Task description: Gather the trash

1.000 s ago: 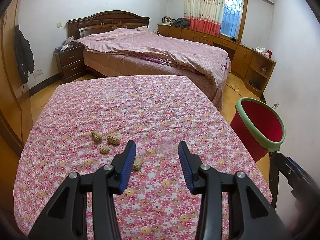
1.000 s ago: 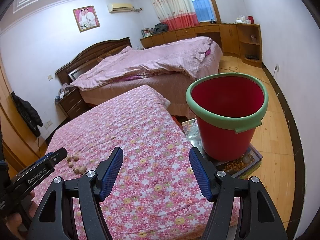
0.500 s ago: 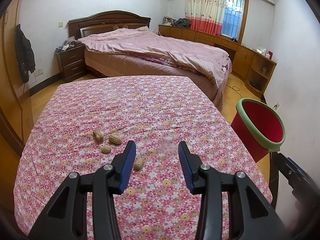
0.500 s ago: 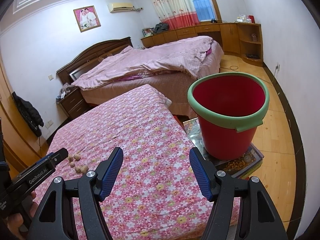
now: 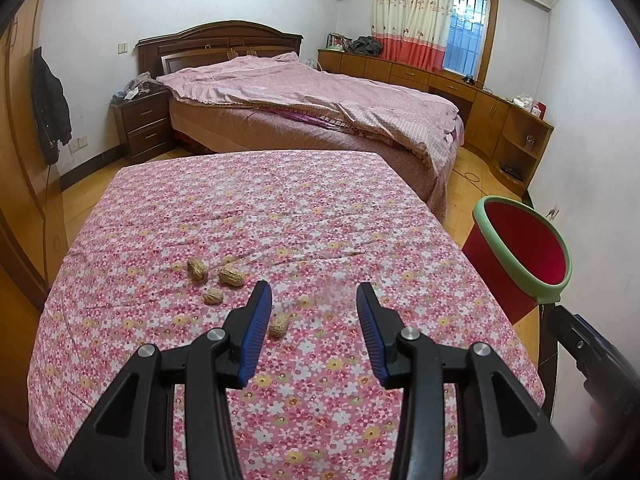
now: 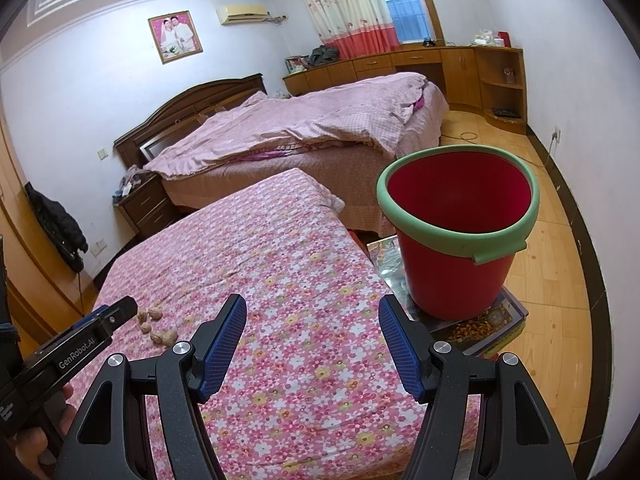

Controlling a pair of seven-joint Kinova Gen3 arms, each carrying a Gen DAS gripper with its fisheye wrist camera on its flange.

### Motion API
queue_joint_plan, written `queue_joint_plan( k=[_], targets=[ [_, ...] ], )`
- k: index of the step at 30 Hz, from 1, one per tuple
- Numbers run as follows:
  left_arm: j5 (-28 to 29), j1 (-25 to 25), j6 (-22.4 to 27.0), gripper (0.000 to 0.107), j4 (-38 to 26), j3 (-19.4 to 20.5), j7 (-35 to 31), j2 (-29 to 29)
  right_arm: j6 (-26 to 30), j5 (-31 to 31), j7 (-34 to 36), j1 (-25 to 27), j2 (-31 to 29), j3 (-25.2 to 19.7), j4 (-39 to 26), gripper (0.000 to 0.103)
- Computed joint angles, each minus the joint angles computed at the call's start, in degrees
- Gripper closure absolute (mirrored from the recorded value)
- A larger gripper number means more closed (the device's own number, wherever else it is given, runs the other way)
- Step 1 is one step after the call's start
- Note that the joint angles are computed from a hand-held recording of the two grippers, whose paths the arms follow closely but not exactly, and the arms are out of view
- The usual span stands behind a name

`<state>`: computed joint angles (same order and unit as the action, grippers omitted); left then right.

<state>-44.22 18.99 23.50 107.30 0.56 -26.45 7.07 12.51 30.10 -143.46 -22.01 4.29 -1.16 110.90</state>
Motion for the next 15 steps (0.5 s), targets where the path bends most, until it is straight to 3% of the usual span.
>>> queue_joint_plan(
  k=[15],
  targets=[
    [-0.3, -0.1, 0.3, 0.063, 0.4, 0.2, 0.8, -0.3, 0.3, -0.3, 0.3, 0.0, 0.0, -0.1, -0.2, 0.033]
  ],
)
